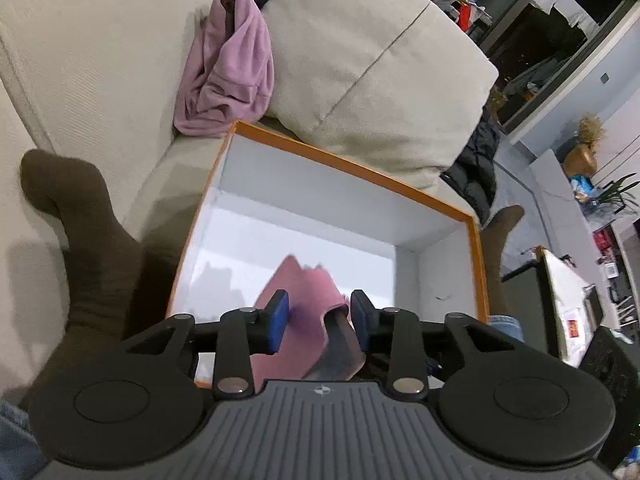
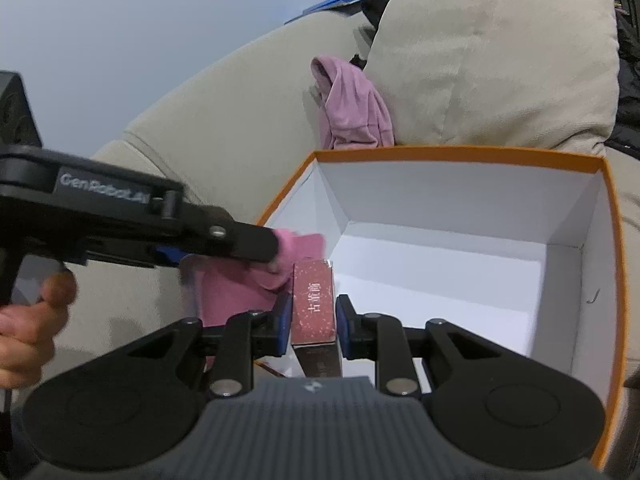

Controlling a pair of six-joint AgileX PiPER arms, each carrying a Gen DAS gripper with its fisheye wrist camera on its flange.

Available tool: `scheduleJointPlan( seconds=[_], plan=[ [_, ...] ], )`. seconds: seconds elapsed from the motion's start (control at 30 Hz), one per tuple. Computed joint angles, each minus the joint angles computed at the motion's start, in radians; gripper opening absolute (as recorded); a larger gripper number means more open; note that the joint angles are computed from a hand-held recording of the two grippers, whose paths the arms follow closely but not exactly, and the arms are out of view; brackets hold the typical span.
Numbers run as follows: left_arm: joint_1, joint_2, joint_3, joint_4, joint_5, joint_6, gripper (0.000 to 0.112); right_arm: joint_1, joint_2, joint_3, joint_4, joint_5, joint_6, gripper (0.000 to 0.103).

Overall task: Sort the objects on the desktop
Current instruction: 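Lower the pink card holder into the orange box and open the left tool, then lower the red box and photo card into the orange box, open the right tool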

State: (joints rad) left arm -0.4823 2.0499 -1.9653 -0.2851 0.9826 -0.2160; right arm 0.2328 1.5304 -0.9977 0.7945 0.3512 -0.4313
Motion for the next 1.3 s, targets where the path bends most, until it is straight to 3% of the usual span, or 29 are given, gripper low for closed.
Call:
scheduleJointPlan(
  seconds=[0.33, 0.53, 0.7, 0.87, 1.03, 1.1, 1.3],
  plan=[
    [0.078, 0.047, 0.071, -0.052, -0.023, -0.034, 0.044, 0.016, 0.096, -0.076, -0.092, 0.041, 0.089, 0.025],
    [0.127, -0.005, 0.173, -0.174, -0.068, 0.132, 0.046, 0.026, 0.147, -0.125, -0.150, 0.060, 0.166, 0.025],
    [0.089, -0.028, 0.184, -0.074, -0.074, 0.170, 0.046, 0.016, 0.171, -0.141, -0.100, 0.063, 0.180, 0.025],
    [0.086, -0.112, 0.276, -0.060, -0.149, 0.163, 0.045, 0.026, 0.190, -0.169, -0.062, 0.099, 0.178, 0.025],
    [0.134, -0.242, 0.446, -0.103, -0.296, 0.171, 0.046, 0.066, 0.195, -0.196, -0.112, 0.087, 0.238, 0.026],
    [0.160, -0.246, 0.468, -0.136, -0.293, 0.182, 0.046, 0.062, 0.212, -0.208, -0.049, 0.104, 0.204, 0.027],
    [0.245, -0.234, 0.569, -0.409, -0.290, 0.362, 0.043, 0.023, 0.217, -0.180, 0.156, 0.133, 0.071, 0.035]
  ],
)
